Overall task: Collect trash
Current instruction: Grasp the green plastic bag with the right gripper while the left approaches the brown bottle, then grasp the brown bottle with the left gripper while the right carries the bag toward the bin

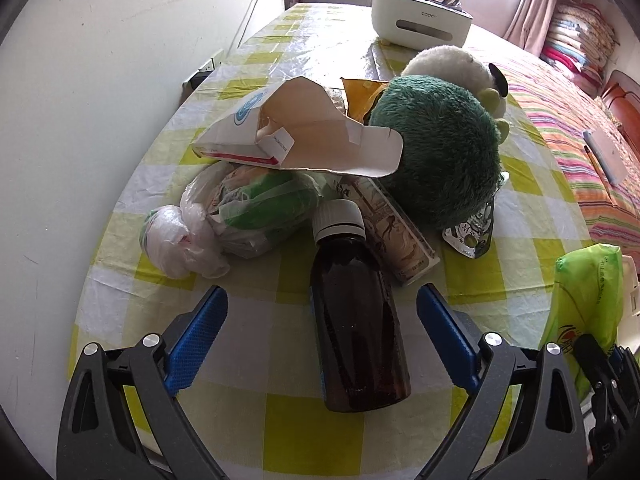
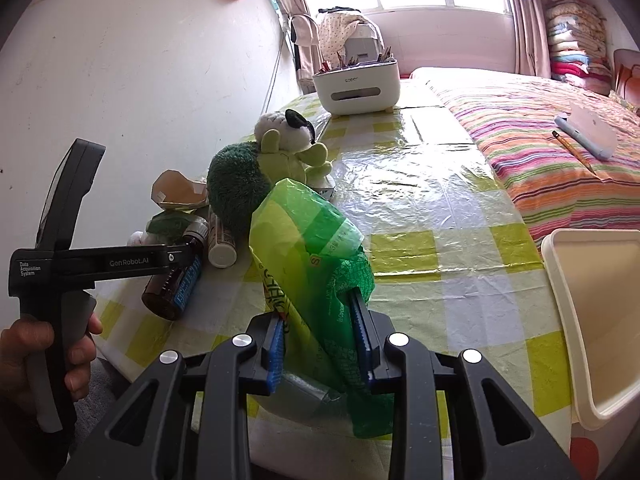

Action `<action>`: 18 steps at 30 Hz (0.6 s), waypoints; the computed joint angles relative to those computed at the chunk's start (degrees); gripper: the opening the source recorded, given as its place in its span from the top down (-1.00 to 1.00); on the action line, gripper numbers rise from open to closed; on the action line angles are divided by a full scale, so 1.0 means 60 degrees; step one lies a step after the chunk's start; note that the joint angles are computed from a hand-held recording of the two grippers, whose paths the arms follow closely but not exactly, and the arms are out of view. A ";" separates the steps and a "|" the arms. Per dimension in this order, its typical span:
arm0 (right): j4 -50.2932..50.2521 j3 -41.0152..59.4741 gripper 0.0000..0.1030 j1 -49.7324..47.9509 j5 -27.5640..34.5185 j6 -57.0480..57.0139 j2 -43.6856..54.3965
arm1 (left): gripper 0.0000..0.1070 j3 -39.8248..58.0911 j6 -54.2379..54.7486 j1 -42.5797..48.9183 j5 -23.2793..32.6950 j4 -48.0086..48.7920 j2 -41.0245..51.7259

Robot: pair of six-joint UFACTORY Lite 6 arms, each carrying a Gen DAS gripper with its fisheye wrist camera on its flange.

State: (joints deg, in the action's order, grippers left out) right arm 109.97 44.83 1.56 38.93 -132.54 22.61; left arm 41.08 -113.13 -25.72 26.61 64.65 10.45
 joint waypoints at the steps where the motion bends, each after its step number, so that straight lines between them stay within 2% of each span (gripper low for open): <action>1: -0.0034 0.0005 0.45 -0.0144 0.0121 0.0030 0.0013 | -0.44 0.0164 0.0473 0.0095 -0.0096 -0.0285 0.0214; 4: -0.0114 0.0016 0.44 -0.0449 0.0323 0.0130 -0.0042 | -0.04 0.0482 0.1490 0.0416 -0.0661 -0.0929 0.0854; 5: -0.0102 0.0033 0.44 -0.0522 0.0376 0.0155 -0.0042 | 0.03 0.0527 0.1204 0.0239 -0.0358 -0.0654 0.0907; 7: -0.0261 0.0124 0.44 -0.0778 0.0509 0.0261 -0.0005 | 0.23 0.0464 0.0917 0.0183 -0.0394 -0.0363 0.0887; 10: -0.0194 0.0212 0.44 -0.1009 0.0622 0.0234 0.0051 | 0.23 0.0285 0.0322 0.0073 -0.0402 0.0135 0.0794; 18: 0.0158 0.0378 0.44 -0.1357 0.0893 0.0065 0.0296 | 0.23 0.0032 -0.1231 -0.1238 0.0645 0.1146 0.0742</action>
State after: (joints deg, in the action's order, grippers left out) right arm 110.92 47.09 -6.59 44.29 -132.15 24.38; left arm 41.27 -120.52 -33.15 30.48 71.53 14.90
